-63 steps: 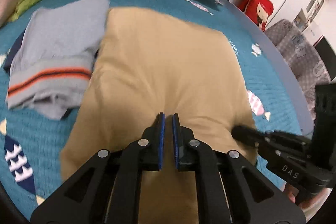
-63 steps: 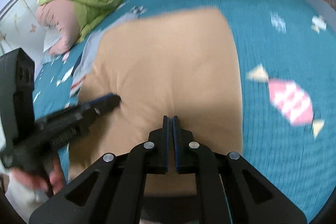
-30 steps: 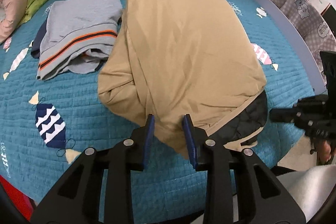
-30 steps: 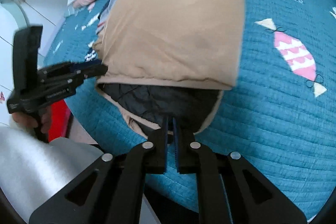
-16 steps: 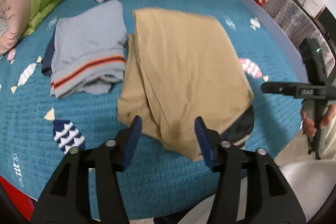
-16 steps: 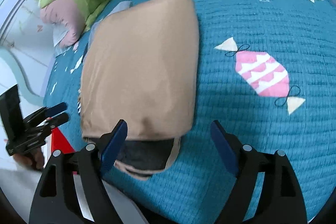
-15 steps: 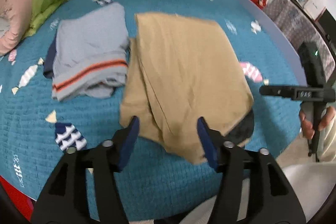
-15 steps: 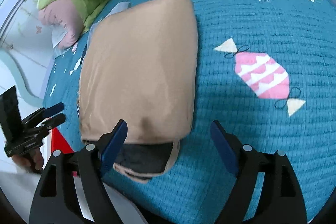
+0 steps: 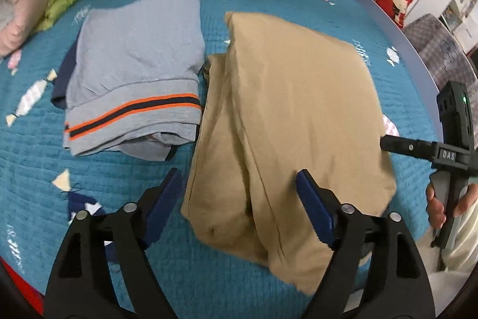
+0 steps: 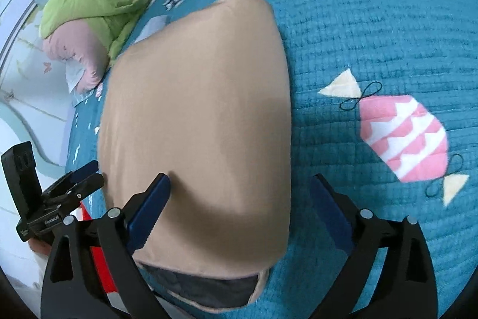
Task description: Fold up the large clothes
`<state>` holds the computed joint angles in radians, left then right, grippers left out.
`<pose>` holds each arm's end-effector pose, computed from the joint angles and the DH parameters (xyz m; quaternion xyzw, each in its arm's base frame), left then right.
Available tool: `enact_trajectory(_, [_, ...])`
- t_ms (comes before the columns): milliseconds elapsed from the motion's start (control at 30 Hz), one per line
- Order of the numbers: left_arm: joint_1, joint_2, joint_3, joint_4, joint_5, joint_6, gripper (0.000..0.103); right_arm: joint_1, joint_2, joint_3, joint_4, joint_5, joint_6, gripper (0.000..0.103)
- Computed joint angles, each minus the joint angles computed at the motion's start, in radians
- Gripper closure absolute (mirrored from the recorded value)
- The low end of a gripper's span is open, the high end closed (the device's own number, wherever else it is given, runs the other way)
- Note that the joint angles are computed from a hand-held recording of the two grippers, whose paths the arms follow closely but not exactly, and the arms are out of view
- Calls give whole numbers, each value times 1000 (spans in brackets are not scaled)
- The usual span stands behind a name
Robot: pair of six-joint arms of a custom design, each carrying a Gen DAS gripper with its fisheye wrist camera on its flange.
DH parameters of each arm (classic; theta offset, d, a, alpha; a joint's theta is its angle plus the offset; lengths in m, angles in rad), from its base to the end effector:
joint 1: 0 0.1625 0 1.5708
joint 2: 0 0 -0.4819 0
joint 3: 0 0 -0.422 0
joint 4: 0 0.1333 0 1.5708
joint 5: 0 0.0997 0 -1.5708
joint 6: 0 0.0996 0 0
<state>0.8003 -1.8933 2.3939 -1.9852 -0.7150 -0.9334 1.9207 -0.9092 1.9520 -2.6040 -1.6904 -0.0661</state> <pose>-0.0671 -0.3685 0.3434 -0.0561 0.9074 -0.2862 0.3025 0.3223 -0.5290 0.0784 0.2064 -0.9766 0.0037 0.0598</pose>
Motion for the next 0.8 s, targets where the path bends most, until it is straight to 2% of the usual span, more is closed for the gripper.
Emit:
enact_trajectory(100, [80, 30, 5, -161, -58, 97, 20, -18, 15, -2, -24, 57, 32, 11])
enact_trajectory(167, [129, 53, 12, -289, -100, 176, 14, -21, 24, -6, -25, 67, 42, 11])
enact_trajectory(233, [161, 71, 14, -364, -123, 213, 13, -28, 30, -8, -24, 92, 50, 10])
enact_trajectory(367, [269, 109, 16, -562, -277, 293, 11, -38, 41, -16, -22, 128, 67, 7])
enact_trajectory(600, [410, 155, 19, -735, -526, 366, 5, -93, 52, -26, -3, 261, 119, 6])
enact_trajectory(667, [427, 151, 20, -747, -568, 378, 5, -110, 51, -24, 1, 304, 136, 6])
enact_trajectory(800, [486, 123, 18, -772, -715, 412, 5, -131, 38, -28, 50, 379, 116, 6])
